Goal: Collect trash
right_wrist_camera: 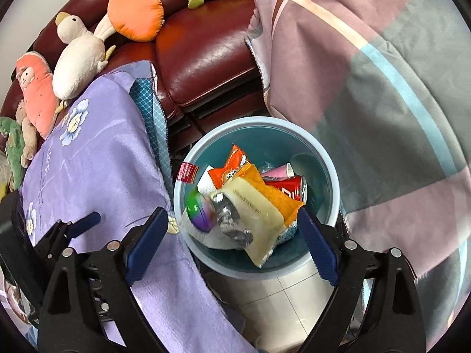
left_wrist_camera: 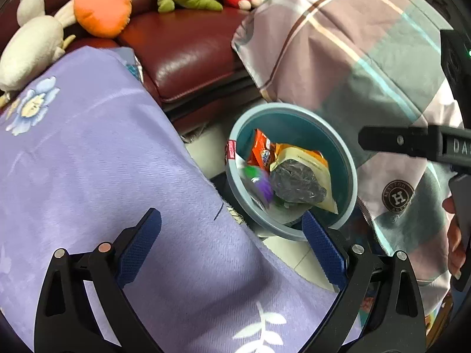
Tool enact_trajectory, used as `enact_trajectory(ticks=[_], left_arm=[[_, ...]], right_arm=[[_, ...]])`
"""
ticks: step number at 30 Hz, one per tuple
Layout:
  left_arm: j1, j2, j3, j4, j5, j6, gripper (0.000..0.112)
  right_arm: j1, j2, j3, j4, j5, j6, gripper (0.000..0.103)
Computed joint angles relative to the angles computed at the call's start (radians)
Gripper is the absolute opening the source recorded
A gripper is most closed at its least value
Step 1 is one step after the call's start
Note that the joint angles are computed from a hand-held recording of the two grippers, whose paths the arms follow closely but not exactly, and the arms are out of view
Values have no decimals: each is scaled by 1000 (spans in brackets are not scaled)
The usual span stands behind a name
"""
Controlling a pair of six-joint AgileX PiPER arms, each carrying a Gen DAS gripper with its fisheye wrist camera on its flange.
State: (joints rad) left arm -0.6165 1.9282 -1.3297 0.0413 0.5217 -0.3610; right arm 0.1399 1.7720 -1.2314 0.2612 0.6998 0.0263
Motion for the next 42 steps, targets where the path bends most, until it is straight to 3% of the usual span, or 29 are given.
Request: enact_trajectory(ticks=[7,16,33,42], left_arm=[[-38,-116,79,130,6,-144,99],[-89,-233,149,234,45,-267,99],[-194,-382,315,420,84,-538,99],[-227,-422,371,468,95,-626,99]], right_arm=[[66,-121,70,-137,15,120,96],[170,-272,151,-323,56,284,96],[259,-459,316,-376,65,374,96],[300,-480,375,-398,50,424,96]])
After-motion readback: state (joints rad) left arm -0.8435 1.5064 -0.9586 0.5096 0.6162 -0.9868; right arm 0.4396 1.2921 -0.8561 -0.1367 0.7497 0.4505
